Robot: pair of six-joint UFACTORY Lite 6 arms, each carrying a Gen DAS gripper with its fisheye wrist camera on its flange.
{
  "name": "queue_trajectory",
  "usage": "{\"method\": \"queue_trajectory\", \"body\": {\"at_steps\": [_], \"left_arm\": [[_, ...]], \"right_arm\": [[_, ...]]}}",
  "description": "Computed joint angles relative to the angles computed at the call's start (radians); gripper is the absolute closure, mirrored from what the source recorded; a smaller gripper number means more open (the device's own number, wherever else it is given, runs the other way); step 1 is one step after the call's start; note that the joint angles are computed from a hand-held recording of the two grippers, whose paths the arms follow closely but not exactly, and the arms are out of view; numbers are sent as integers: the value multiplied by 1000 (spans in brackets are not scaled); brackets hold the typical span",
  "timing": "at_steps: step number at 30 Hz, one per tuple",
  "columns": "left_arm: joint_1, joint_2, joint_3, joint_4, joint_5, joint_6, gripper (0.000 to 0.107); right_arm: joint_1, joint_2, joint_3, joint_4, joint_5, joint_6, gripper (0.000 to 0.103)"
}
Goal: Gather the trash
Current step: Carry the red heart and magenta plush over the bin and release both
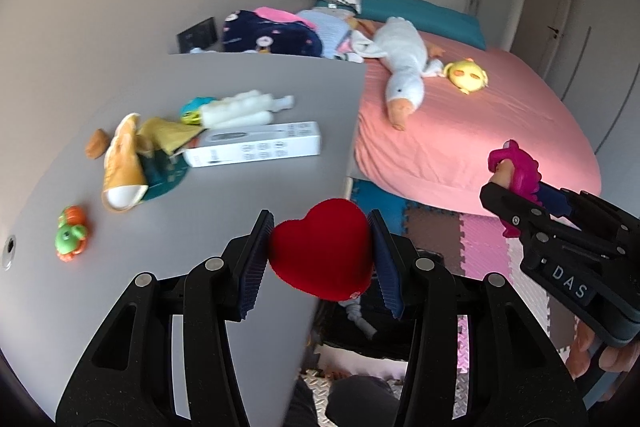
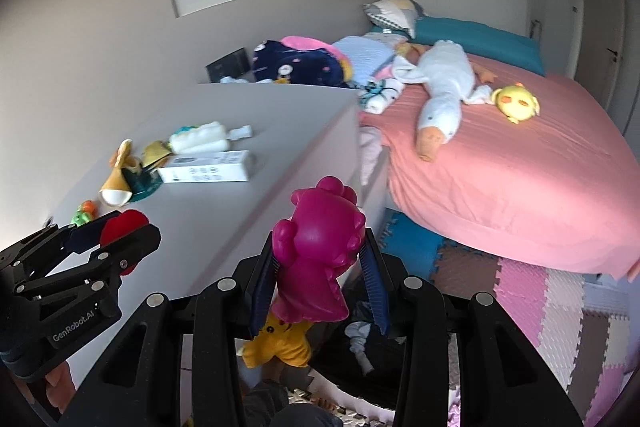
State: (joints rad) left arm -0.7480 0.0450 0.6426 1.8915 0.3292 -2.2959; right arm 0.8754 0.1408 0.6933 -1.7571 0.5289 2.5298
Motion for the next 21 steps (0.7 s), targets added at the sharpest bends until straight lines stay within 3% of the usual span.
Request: {"method": "queue_trajectory", "body": {"at_steps": [14, 15, 16, 17, 21], "left_arm": [[-98, 229, 210, -43, -32, 60, 59], [-99, 250, 233, -71, -48, 99, 55], [-95, 280, 265, -119, -68, 165, 31], [-99, 302, 289, -141, -65, 189, 13], [-137, 347, 337, -190, 4, 243, 13]], "right_arm": [[-183, -119, -176, -118, -33, 117, 62], [-198, -110, -169, -104, -32, 99, 59], [-216, -94, -152, -52, -20, 43, 41], [-221, -93, -149, -34, -1, 25, 33], [-253, -117, -169, -31, 18, 21, 29]]}}
